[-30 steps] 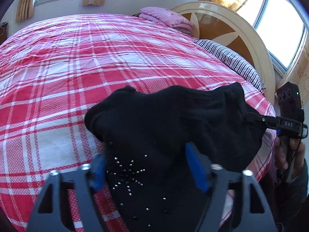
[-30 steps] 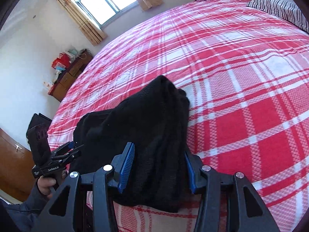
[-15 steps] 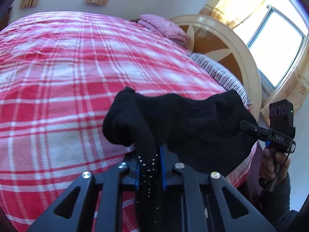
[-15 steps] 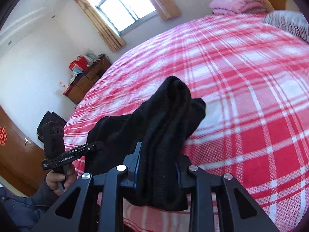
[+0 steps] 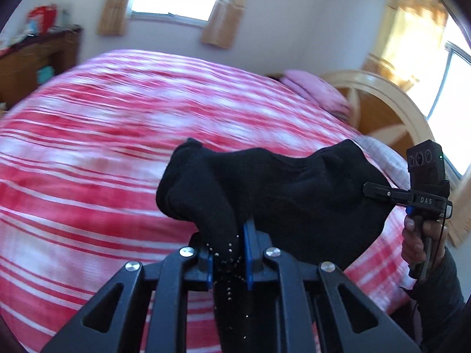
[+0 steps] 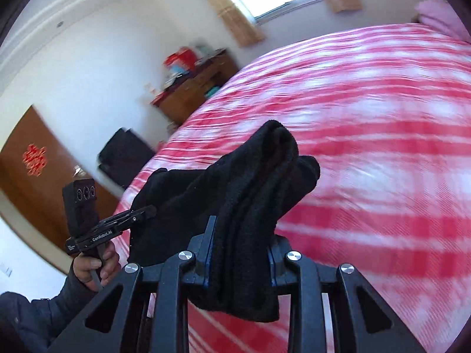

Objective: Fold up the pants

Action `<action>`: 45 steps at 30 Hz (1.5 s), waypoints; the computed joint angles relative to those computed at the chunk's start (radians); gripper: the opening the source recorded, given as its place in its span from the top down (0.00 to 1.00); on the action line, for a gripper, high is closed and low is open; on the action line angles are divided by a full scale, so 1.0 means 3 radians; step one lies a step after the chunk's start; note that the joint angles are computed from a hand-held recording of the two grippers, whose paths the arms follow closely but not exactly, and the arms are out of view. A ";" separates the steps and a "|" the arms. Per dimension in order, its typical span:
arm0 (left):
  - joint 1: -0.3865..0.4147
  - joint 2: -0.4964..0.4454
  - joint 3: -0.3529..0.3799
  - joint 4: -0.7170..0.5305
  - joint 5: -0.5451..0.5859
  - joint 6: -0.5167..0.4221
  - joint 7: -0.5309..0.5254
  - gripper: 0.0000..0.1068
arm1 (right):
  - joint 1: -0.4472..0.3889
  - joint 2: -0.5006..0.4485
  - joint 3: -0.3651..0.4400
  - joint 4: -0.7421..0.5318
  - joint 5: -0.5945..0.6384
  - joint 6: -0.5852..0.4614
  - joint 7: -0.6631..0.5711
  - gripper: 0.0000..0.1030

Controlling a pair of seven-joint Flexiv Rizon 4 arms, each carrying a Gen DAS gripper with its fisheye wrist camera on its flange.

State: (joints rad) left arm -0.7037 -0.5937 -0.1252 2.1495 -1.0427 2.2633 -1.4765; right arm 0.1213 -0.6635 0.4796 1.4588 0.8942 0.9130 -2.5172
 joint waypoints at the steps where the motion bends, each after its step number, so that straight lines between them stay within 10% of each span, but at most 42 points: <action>1: -0.0014 0.0037 0.0036 0.0073 -0.0067 0.0044 0.0013 0.85 | 0.0119 -0.0105 -0.0009 -0.0145 -0.0055 -0.0029 0.0076 0.73; 10: 0.0323 -0.0016 0.0033 0.0518 0.0056 0.0058 -0.0387 0.84 | 0.0670 -0.0857 -0.0062 -0.0913 -0.0566 -0.0130 0.0821 0.72; 16: 0.0167 -0.0253 0.0122 0.0474 -0.0200 0.0146 -0.0500 0.38 | 0.0532 -0.1073 -0.0011 -0.1001 -0.0608 -0.0189 0.1176 0.59; 21: 0.0080 -0.0256 0.0073 0.0379 -0.0626 0.0162 -0.0121 0.32 | 0.0437 -0.1142 0.0092 -0.1012 -0.0589 -0.0147 0.1157 0.57; 27: 0.0013 -0.0315 -0.0218 0.0135 -0.1619 0.0545 0.0701 0.21 | 0.0461 -0.0902 0.0029 -0.0639 -0.0676 0.0273 0.1093 0.54; 30: 0.0218 -0.0240 -0.0309 0.0349 -0.1319 0.0490 0.0250 0.18 | 0.0401 -0.0866 0.0105 -0.0524 -0.0713 0.0381 0.1065 0.54; 38: 0.0194 -0.0267 -0.0655 0.0110 -0.1959 0.0937 0.0925 0.18 | 0.0200 -0.0653 0.0416 -0.0056 -0.0600 0.1189 0.0726 0.54; 45: 0.0140 -0.0279 -0.0804 0.0045 -0.2136 0.1151 0.1076 0.18 | 0.0494 -0.0424 0.0163 0.0389 -0.0945 0.1737 0.1186 0.54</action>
